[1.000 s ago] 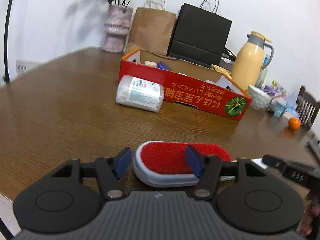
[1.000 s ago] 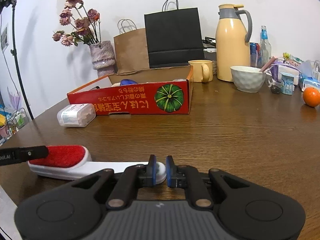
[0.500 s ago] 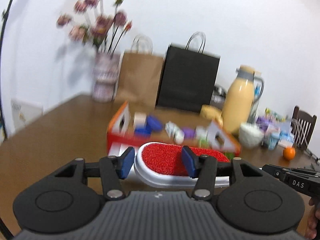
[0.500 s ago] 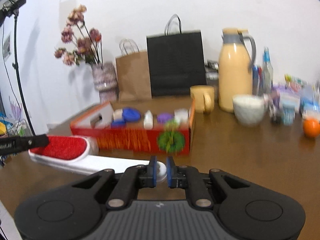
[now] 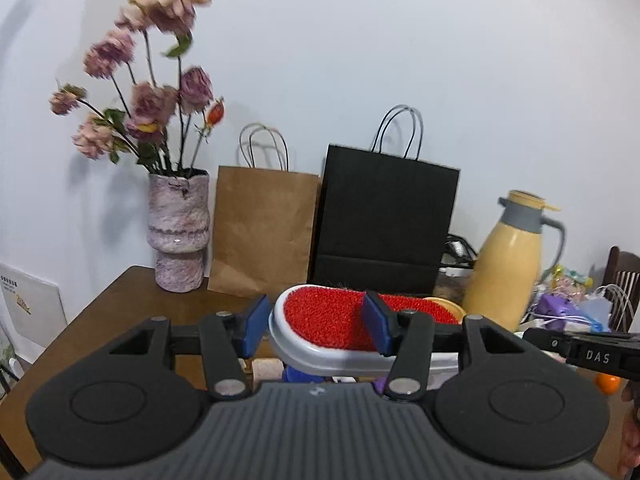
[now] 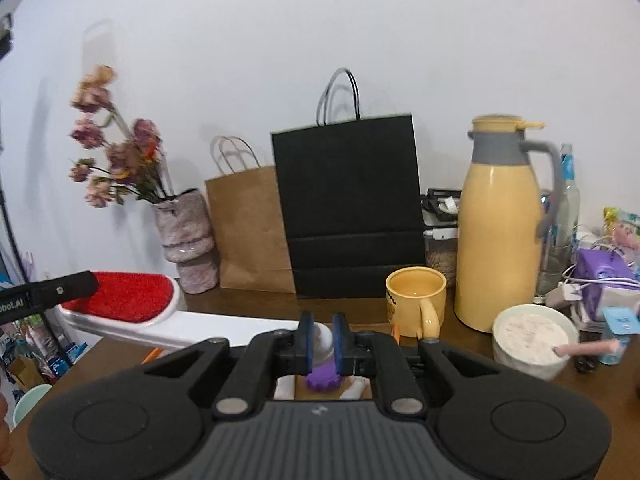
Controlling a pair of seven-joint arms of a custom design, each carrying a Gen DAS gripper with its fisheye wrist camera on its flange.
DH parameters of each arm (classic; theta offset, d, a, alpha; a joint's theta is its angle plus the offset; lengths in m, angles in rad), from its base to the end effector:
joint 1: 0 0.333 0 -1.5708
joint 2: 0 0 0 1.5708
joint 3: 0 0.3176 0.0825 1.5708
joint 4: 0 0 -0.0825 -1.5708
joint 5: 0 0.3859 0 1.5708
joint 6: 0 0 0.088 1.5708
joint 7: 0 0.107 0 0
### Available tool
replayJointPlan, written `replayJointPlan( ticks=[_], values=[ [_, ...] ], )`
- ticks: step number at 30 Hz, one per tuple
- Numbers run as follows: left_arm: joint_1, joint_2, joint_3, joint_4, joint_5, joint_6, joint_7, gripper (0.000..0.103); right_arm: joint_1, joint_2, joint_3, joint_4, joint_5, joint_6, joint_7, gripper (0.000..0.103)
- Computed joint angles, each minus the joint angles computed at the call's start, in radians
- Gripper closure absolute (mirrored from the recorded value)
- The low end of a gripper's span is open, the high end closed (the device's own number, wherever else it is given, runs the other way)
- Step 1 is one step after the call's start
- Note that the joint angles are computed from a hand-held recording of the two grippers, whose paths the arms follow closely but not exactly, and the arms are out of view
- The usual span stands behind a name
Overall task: Organize rigid objects
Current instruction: 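Lift the lint brush with both grippers and carry it over the box, then lower the lint brush into the box and open both grippers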
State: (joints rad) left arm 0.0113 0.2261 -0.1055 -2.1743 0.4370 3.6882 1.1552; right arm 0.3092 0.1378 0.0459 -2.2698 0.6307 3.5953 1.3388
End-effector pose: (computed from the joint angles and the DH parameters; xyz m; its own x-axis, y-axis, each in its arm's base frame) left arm 0.5838 -0.1066 0.4434 -0.2850 -0.9501 0.1271 -0.3301 -0.0272 -0.9436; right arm 0.5504 0.1240 0.4300 -0.0318 -0.9785 -0.2036 -0.4348 0.1970 -0.8787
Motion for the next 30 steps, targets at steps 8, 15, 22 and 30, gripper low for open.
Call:
replayJointPlan(
  ticks=[8,15,22,30],
  values=[
    [0.026,0.256,-0.044,0.31,0.059,-0.198,-0.033,0.052,0.176,0.254,-0.24,0.294,0.123,-0.243,-0.043,0.093],
    [0.235,0.389,-0.272,0.407,0.126,-0.4,-0.002,0.051,0.297,0.381,-0.391,0.372,0.035,-0.393,0.048,0.093],
    [0.189,0.38,-0.225,0.383,0.087,-0.418,0.12,0.035,0.262,0.357,-0.347,0.356,-0.066,-0.415,0.088,0.074],
    [0.022,0.208,-0.019,0.219,0.015,-0.286,0.146,0.0,0.494,0.268,-0.591,0.229,-0.219,-0.381,0.226,0.02]
  ],
)
